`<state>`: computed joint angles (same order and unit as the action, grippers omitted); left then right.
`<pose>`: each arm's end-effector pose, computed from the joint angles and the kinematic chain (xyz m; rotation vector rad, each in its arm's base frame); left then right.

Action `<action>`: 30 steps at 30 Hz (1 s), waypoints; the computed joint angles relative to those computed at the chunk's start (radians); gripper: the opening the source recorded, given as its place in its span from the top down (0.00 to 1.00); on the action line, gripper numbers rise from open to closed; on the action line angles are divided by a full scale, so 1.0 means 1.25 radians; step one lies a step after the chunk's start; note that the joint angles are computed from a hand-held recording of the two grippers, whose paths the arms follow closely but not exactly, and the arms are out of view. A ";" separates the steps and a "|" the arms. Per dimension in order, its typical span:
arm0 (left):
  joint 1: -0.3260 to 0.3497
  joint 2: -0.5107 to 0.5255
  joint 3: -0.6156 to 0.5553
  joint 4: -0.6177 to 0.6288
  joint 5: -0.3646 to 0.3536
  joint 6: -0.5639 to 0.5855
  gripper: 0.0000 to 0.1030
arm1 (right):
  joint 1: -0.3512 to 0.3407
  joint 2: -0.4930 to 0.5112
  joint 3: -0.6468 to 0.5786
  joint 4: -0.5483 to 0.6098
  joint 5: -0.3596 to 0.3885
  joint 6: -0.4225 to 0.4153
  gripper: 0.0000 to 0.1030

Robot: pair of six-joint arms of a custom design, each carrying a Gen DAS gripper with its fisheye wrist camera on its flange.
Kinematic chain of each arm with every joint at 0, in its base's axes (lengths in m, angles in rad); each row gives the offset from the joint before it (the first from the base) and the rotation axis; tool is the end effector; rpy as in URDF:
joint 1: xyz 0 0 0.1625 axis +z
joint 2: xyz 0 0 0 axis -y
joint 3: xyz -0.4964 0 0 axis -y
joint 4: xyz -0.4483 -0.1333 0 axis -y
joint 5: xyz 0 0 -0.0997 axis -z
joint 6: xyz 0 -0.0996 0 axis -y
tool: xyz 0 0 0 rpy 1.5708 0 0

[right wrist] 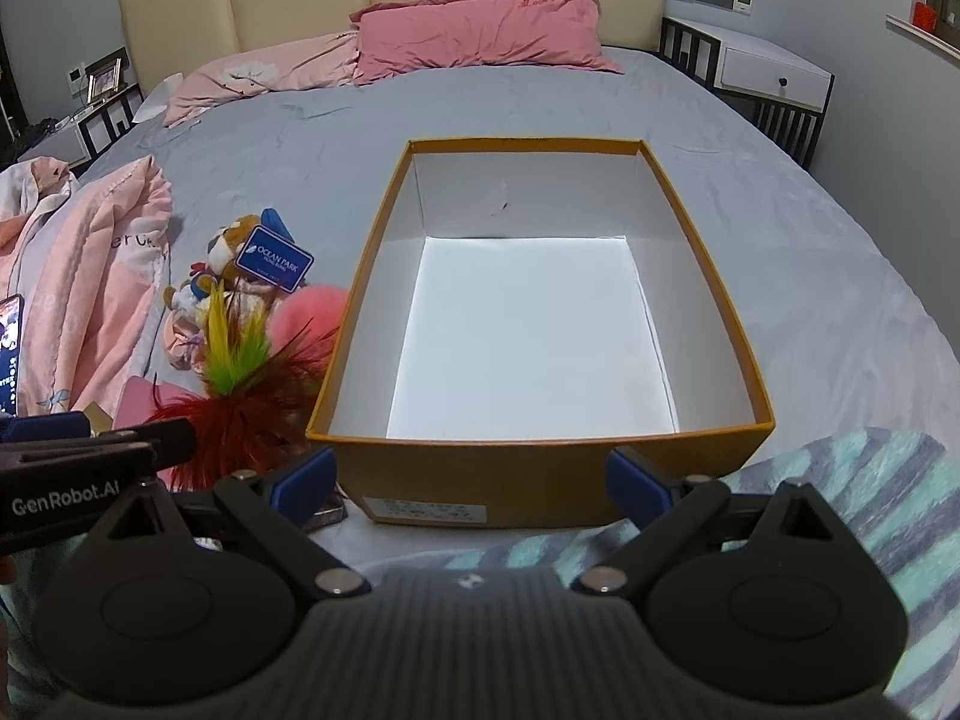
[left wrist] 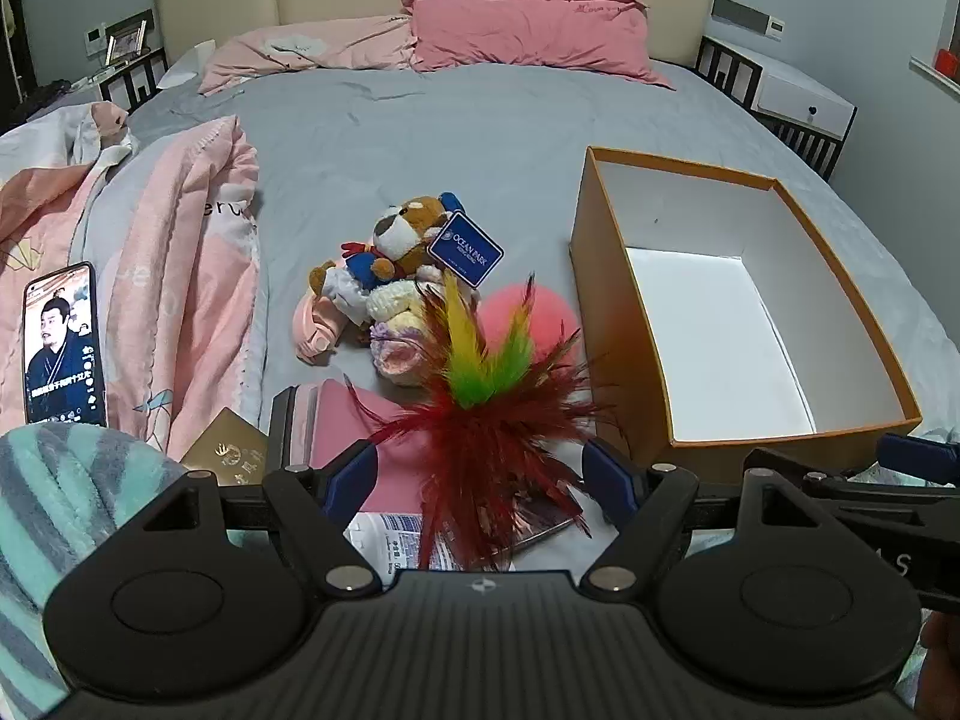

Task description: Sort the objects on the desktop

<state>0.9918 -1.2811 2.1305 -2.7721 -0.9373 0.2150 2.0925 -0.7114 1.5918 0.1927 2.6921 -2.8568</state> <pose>-0.1450 -0.5732 0.2606 0.8387 2.3802 -0.5900 0.3341 -0.4937 0.0553 -0.0839 -2.1088 1.0006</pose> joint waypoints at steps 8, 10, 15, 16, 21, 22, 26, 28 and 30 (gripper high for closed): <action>0.004 -0.009 -0.003 0.020 0.001 0.002 0.14 | 0.000 -0.001 0.002 0.002 -0.007 0.001 0.06; 0.007 -0.013 -0.004 0.033 0.005 0.009 0.14 | 0.000 -0.003 0.005 -0.005 -0.015 -0.007 0.06; 0.018 -0.028 -0.021 0.104 0.020 0.025 0.17 | -0.002 -0.009 0.014 -0.018 -0.069 -0.035 0.18; 0.021 -0.031 -0.024 0.112 0.025 0.026 0.19 | -0.004 -0.011 0.015 -0.017 -0.089 -0.038 0.21; 0.037 -0.046 -0.055 0.175 0.023 0.022 0.26 | -0.021 -0.012 0.010 -0.002 -0.208 -0.050 0.43; 0.042 -0.050 -0.064 0.193 0.012 0.020 0.26 | -0.024 -0.009 0.006 0.006 -0.230 -0.053 0.45; 0.046 -0.053 -0.092 0.232 0.006 0.020 0.26 | -0.035 0.004 -0.016 0.025 -0.310 -0.090 0.49; 0.048 -0.048 -0.109 0.231 0.016 0.033 0.26 | -0.040 0.015 -0.035 0.040 -0.345 -0.106 0.49; 0.058 -0.036 -0.145 0.266 0.006 0.027 0.26 | -0.047 0.026 -0.059 0.063 -0.380 -0.113 0.49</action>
<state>1.0647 -1.3255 1.9496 -2.4396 -0.9302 0.2493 2.0341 -0.6793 1.5185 0.2713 2.2168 -2.9977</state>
